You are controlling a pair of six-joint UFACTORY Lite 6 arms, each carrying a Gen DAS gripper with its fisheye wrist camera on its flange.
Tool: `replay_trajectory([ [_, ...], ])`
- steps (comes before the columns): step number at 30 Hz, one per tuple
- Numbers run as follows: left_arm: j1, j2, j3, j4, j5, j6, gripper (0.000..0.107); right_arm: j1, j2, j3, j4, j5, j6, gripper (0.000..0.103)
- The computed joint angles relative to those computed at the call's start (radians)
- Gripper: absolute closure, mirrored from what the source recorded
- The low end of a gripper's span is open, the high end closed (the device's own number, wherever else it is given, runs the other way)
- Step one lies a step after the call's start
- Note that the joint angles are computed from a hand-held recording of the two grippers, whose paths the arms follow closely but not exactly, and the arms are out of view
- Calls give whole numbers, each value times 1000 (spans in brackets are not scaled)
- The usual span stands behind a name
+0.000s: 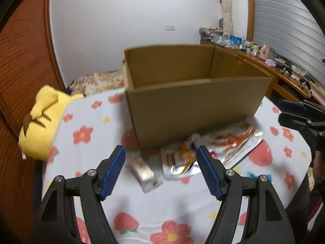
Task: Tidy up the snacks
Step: 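Withdraw both open tools from the box to the remaining snacks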
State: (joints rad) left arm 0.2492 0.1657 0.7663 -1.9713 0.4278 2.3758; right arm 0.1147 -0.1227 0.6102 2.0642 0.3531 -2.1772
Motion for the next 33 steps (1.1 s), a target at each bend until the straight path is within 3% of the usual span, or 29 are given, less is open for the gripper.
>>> replay_trajectory([
  [7,15,140,33,-155,0,140,34,15,100,-2,156,8,-164,37],
  [14,17,230,87,-192,-3,165,47,-16,251,62,247,13,-283,35],
  [17,16,252,108,-183,-8,153,57,-45,308,105,200,18,-244,35],
  [23,21,288,146,-101,-17,67,68,-98,394,193,-13,33,-41,36],
  [33,14,313,172,-78,-36,35,70,-145,493,292,-179,59,135,44],
])
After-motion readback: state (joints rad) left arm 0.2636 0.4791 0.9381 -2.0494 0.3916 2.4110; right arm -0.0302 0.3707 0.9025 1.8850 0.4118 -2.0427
